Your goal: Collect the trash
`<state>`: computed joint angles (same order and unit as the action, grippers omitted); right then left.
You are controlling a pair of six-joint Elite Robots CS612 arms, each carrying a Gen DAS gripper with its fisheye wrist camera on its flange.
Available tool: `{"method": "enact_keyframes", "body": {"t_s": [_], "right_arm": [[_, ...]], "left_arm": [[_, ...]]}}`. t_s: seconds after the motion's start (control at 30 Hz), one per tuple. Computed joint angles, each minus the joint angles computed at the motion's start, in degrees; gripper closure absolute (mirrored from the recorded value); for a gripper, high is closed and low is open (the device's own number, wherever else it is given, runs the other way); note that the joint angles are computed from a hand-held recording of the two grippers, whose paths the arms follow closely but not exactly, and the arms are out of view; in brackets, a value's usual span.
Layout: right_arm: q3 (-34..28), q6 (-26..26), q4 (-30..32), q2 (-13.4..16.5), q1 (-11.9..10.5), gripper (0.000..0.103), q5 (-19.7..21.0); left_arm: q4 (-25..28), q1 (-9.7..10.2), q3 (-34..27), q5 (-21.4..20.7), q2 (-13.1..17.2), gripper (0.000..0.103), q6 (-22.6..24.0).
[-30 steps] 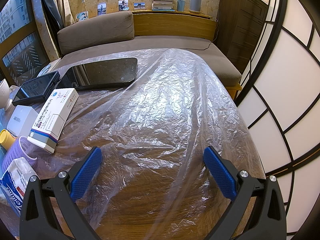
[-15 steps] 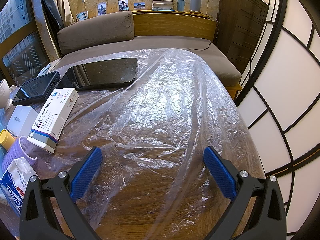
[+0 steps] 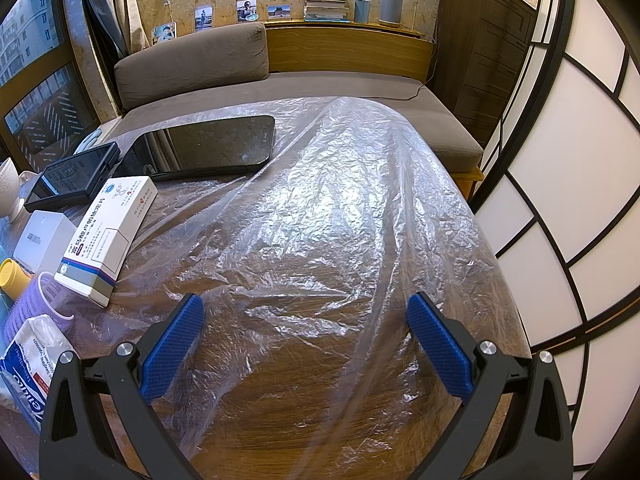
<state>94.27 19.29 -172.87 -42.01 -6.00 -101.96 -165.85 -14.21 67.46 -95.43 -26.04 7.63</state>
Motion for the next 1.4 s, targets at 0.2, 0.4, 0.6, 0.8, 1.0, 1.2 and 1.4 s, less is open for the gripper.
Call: {"method": "enact_keyframes", "body": {"t_s": [0.2,0.4,0.6,0.8,1.0,1.2,1.4], "right_arm": [[0.01,-0.01,-0.03,0.01,-0.01,0.004,0.01],[0.01,-0.05,-0.02,0.02,-0.04,0.004,0.01],[0.18,-0.2,-0.23,0.02,-0.2,0.004,0.09],[4.27,0.69,-7.47,-1.3,0.61,0.004,-4.21],[13.22,-0.73,-24.17,-4.91,1.62,0.004,0.31],[17.72,-3.64,-34.9,-6.77,3.91,0.004,6.58],[16.91,-6.5,-31.75,-5.91,6.51,0.004,5.17]], "left_arm": [[0.02,-0.01,-0.06,0.09,0.04,0.001,-0.07],[-0.11,0.06,-0.01,0.18,0.02,0.001,-0.17],[-0.22,0.09,0.18,0.09,-0.05,0.001,0.02],[-4.81,1.6,1.93,-4.91,-0.65,0.001,1.09],[-13.37,3.06,7.13,-7.83,-3.3,0.001,7.04],[-13.07,3.25,12.29,-19.21,-6.19,0.001,15.55],[-14.35,1.06,13.66,-17.57,-6.18,0.001,22.29]]}}
